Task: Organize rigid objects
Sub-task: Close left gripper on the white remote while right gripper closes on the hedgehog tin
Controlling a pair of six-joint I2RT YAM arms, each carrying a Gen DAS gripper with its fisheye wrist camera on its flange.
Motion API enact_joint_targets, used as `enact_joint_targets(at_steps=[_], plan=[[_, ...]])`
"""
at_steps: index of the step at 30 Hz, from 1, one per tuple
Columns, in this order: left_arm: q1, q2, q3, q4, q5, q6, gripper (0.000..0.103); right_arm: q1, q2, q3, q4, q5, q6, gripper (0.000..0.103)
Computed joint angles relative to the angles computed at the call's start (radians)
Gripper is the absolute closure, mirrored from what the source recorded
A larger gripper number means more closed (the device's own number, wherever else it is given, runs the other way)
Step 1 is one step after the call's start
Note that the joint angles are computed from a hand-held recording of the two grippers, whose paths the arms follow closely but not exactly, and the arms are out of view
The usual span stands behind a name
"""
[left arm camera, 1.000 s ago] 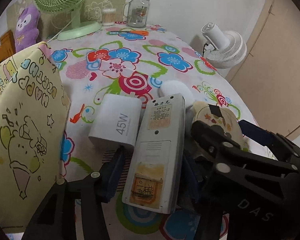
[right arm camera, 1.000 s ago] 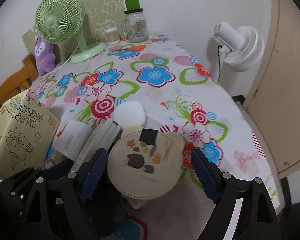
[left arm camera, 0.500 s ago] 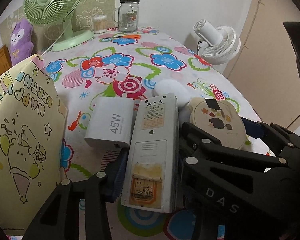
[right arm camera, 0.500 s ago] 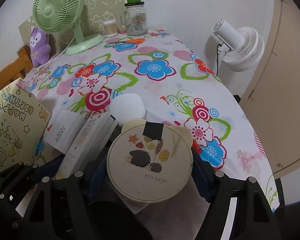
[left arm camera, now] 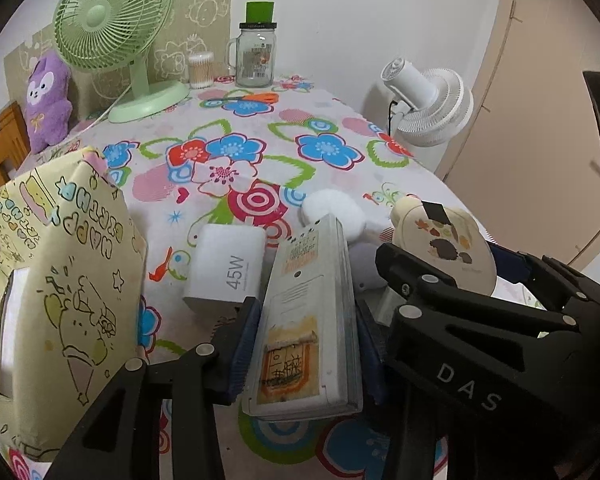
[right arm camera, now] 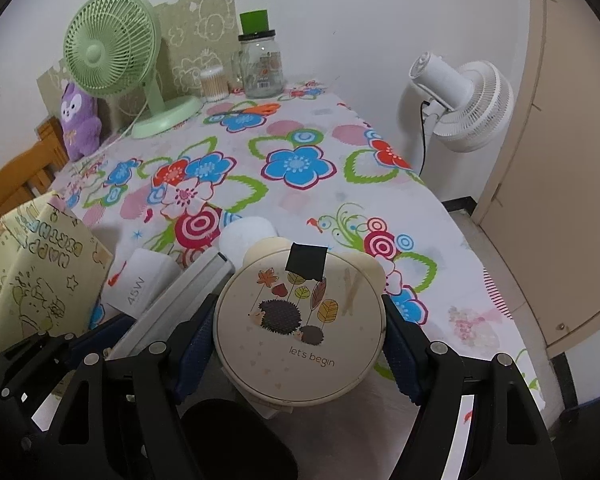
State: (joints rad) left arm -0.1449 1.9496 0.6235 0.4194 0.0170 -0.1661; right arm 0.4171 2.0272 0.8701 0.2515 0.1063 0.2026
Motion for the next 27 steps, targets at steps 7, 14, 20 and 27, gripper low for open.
enact_joint_targets(at_steps=[7, 14, 20, 27], plan=[[-0.001, -0.008, 0.004, -0.023, 0.018, -0.013, 0.057, 0.000, -0.039, -0.036, 0.015, 0.000, 0.003, 0.025], [-0.011, -0.004, 0.005, -0.037, 0.004, -0.021, 0.057, -0.004, -0.032, -0.036, 0.010, -0.017, 0.009, 0.025], [-0.007, -0.013, 0.011, -0.060, 0.004, -0.020, 0.057, -0.005, -0.033, -0.036, 0.012, -0.018, 0.007, 0.025], [-0.002, -0.051, -0.004, -0.063, -0.014, -0.008, 0.058, 0.000, -0.042, -0.031, 0.005, -0.026, 0.015, 0.025]])
